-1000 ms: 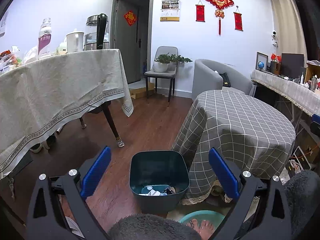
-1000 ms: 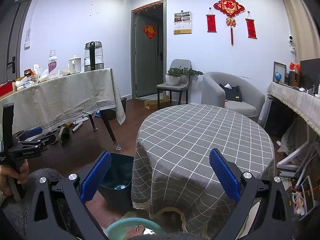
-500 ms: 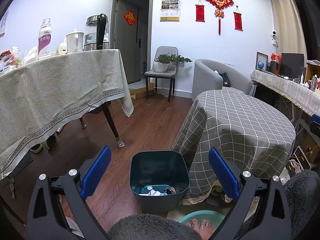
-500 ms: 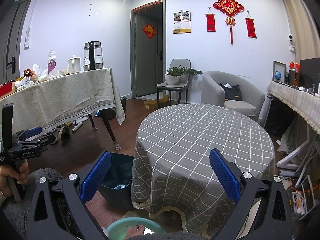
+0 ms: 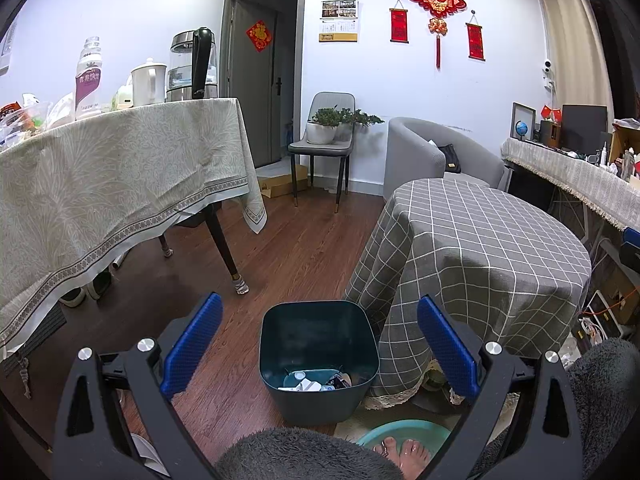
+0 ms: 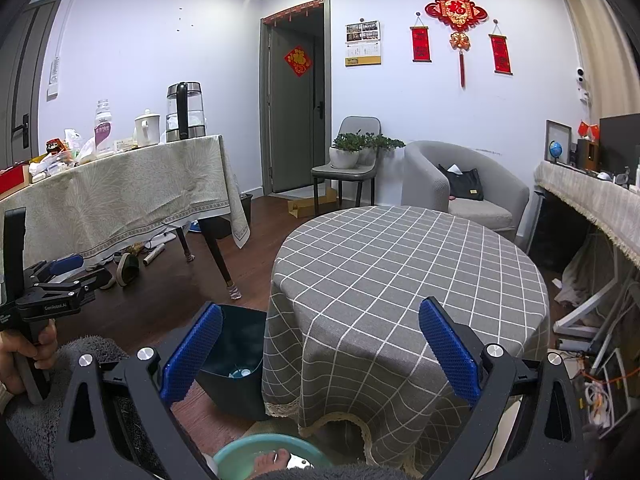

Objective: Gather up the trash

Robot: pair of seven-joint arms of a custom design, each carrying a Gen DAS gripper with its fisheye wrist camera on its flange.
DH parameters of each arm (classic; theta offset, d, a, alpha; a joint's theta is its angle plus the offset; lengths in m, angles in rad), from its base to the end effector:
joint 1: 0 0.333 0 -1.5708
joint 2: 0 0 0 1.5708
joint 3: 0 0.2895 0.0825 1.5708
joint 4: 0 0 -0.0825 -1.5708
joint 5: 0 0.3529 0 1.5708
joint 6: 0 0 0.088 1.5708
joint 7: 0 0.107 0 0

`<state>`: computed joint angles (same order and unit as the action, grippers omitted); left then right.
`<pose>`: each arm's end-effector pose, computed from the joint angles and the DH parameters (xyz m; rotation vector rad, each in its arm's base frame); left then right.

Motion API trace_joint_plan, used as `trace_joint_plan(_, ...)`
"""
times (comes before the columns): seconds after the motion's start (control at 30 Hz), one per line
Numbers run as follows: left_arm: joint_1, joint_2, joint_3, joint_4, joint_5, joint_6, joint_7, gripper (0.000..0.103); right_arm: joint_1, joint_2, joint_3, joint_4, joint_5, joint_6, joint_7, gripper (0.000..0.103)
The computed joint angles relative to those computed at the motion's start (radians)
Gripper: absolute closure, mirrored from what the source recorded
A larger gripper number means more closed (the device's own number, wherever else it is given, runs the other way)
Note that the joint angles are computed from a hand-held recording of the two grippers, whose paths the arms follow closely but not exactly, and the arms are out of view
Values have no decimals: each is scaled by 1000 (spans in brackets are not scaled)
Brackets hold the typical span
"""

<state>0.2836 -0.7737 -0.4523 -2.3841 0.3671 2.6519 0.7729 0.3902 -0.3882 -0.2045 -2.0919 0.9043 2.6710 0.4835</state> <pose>0.3613 -0.1300 0.6484 -1.7352 1.2278 -0.7917 0.4669 0.0450 0.6614 -1.7845 0.9132 -0.6105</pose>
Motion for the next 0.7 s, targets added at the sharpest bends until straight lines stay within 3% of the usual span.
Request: trace_joint_plan(0.7, -3, 2, 1, 1, 5, -2, -4, 4, -1, 0, 1, 3, -3, -2, 6, 3)
